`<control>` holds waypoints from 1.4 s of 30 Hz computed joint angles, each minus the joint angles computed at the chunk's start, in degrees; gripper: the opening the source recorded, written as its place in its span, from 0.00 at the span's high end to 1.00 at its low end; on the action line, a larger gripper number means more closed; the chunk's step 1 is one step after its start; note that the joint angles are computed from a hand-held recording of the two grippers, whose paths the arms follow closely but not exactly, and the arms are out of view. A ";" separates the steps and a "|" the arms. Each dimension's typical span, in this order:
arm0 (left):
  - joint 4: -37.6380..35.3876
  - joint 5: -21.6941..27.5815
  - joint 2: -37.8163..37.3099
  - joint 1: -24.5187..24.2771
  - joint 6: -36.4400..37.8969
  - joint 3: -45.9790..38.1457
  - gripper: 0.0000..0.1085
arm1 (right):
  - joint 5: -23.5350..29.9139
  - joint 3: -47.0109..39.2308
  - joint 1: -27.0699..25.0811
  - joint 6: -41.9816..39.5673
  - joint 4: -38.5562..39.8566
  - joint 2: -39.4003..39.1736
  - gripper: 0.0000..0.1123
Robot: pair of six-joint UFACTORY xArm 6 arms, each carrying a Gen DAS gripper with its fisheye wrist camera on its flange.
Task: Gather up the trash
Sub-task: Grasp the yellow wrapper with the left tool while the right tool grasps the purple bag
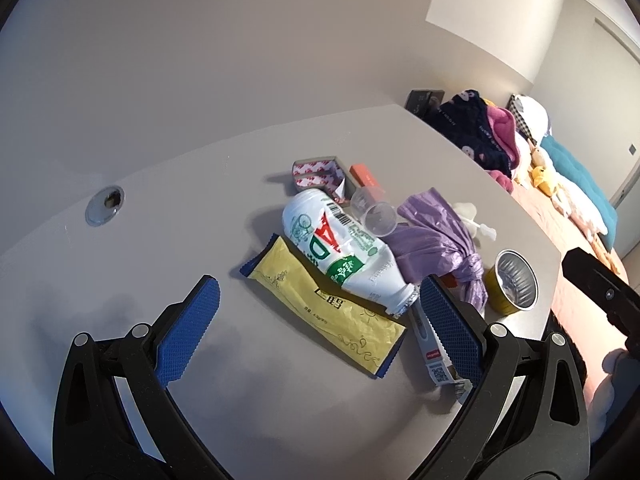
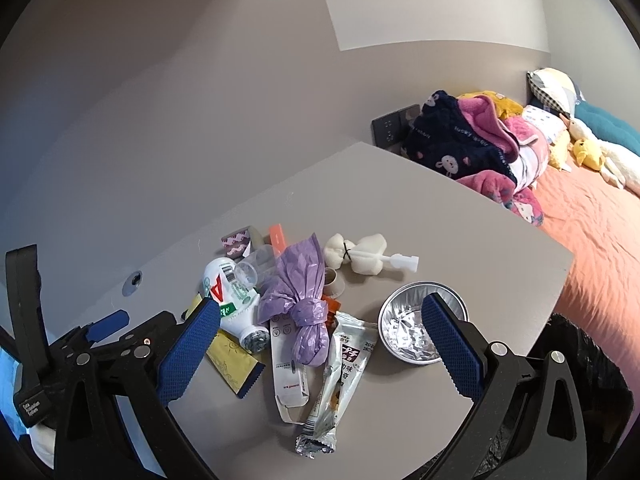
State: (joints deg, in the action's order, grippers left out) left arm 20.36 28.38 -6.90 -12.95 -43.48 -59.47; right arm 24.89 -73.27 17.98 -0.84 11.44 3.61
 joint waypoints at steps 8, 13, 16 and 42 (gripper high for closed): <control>-3.41 0.96 2.08 1.38 0.32 -0.35 0.20 | 2.39 -2.86 0.70 -2.25 0.18 3.45 0.18; -11.01 2.57 4.00 2.14 4.96 -0.89 0.35 | 4.00 -4.86 1.22 -2.27 -1.15 5.73 0.25; -12.23 3.49 4.82 2.30 5.72 -1.11 0.35 | 5.05 -6.30 1.48 -1.89 -2.68 7.30 0.30; -21.45 1.75 10.43 2.84 11.81 -4.49 0.81 | 11.06 -13.38 1.27 -4.75 1.65 15.23 0.81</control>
State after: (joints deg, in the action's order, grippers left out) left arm -1.09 30.13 3.53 -10.11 -31.67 -63.96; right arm 35.94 -86.65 19.25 -5.59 13.08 18.84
